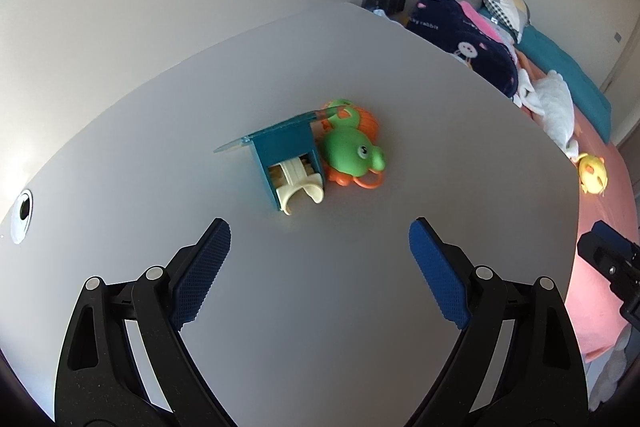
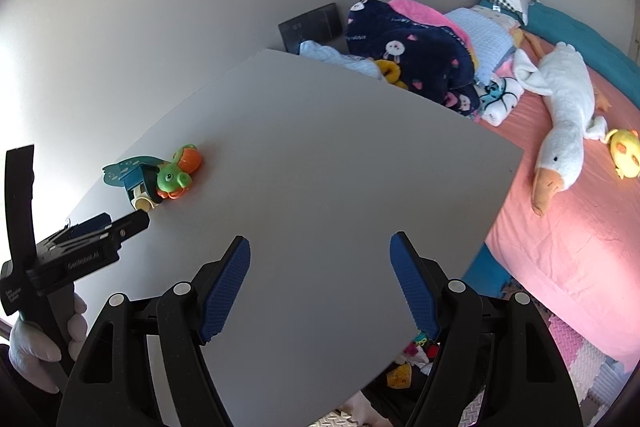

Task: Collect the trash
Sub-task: 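Move both open tools back over the desk toward the toys, then close left tool on teal toy house while right tool grasps green seahorse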

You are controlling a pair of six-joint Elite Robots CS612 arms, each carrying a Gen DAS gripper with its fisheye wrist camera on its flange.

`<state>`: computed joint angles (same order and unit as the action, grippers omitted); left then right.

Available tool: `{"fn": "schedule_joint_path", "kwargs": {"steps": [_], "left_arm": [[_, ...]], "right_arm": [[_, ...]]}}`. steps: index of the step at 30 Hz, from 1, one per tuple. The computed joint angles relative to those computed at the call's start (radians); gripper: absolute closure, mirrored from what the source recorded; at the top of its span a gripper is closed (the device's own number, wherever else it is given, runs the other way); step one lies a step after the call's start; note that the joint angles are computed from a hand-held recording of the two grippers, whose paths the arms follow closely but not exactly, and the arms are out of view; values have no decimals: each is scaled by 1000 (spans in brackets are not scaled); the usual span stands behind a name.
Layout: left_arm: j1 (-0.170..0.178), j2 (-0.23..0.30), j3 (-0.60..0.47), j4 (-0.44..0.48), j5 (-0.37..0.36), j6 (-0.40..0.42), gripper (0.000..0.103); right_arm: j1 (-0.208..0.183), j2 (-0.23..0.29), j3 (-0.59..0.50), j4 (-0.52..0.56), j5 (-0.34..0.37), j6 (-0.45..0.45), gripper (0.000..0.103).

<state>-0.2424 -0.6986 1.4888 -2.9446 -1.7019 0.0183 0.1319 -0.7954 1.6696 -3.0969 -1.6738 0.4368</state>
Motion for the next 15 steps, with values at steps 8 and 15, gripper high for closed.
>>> {"fn": "schedule_joint_path", "kwargs": {"steps": [8, 15], "left_arm": [[9, 35, -58, 10, 35, -90, 19], [20, 62, -107, 56, 28, -152, 33]], "right_arm": [[-7, 35, -54, 44, 32, -18, 30], [-10, 53, -81, 65, 51, -31, 30]]}}
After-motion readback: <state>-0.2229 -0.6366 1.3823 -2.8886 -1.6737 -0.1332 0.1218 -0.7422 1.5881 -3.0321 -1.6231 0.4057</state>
